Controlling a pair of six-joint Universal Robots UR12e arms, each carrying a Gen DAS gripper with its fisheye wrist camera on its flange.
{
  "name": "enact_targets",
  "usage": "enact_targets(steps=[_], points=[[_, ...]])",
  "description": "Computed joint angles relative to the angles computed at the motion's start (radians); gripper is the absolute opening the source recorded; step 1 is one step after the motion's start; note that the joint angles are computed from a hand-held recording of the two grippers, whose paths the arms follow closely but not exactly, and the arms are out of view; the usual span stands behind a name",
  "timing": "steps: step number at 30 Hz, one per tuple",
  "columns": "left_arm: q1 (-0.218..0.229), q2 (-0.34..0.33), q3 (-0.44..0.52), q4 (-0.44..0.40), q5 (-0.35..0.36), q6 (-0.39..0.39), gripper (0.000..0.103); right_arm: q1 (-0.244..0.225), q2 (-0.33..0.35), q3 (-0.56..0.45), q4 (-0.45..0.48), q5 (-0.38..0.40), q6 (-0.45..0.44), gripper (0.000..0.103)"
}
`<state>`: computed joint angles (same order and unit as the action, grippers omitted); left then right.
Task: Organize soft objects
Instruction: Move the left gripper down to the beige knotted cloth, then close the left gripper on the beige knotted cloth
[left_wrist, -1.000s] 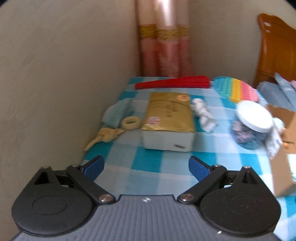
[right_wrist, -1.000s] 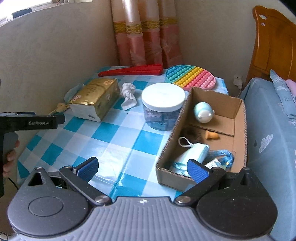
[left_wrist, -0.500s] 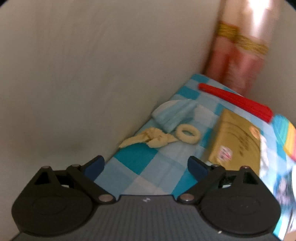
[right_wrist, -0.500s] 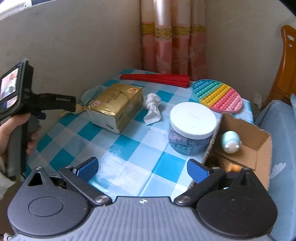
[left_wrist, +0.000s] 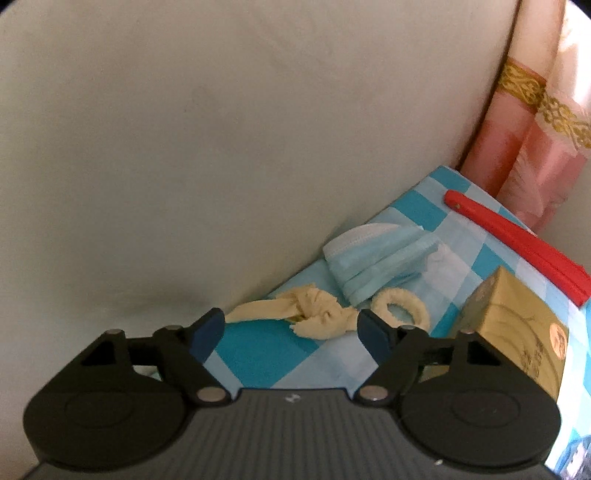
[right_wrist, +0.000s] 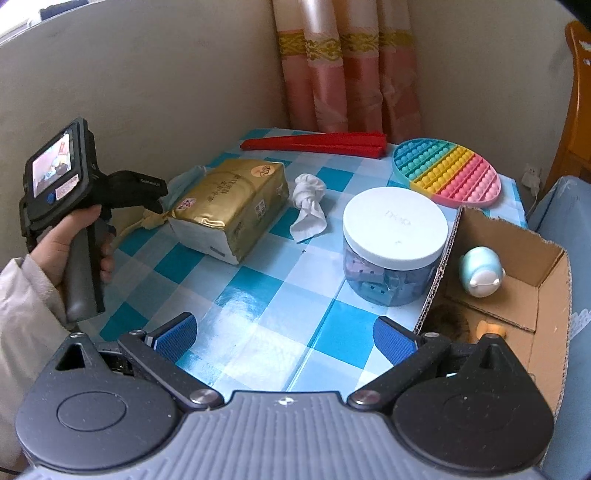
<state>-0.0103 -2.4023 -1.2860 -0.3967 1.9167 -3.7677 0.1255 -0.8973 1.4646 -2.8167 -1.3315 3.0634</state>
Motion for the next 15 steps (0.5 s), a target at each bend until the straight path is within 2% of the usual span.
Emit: enact_targets(steps=[2,10,15], points=[[0.0,-0.015,0.025,-0.018,0.012,-0.008,0.074,-0.002,0.001,0.0,0.003,0.005,0.008,0.103],[0.005,-0.036,0.051,-0.043,-0.013,-0.024,0.058,-0.001,0.005,-0.006,0.019,-0.004,0.014,0.103],[0.01,-0.03,0.038,-0.021,-0.028,-0.02,0.04,0.001,0.004,-0.004,0.012,-0.01,0.019,0.103]])
